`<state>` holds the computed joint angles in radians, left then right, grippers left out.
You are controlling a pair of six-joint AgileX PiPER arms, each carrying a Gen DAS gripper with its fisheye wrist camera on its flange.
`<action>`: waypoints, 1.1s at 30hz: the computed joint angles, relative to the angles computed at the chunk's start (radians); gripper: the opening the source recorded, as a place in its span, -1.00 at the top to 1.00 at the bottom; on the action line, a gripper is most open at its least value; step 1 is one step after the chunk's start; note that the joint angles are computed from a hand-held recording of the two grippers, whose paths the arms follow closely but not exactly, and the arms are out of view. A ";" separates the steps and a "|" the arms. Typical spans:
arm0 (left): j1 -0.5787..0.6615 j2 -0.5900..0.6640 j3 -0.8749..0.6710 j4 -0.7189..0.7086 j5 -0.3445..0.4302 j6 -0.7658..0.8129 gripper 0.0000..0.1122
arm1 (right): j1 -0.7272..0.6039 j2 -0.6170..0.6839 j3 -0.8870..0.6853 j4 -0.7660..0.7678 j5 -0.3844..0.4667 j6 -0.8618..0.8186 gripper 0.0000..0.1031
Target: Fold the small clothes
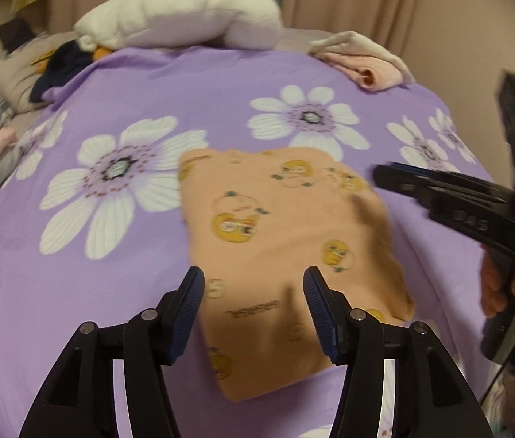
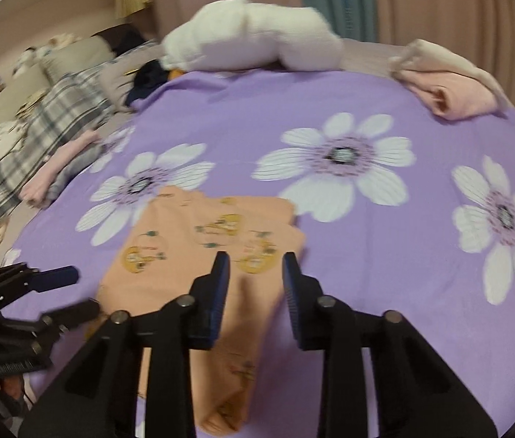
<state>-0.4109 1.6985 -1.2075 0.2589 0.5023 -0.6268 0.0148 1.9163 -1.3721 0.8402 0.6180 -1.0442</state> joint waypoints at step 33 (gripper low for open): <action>0.063 0.112 -0.057 -0.247 -0.028 0.160 0.01 | 0.058 -0.013 0.136 -0.121 -0.016 0.027 0.61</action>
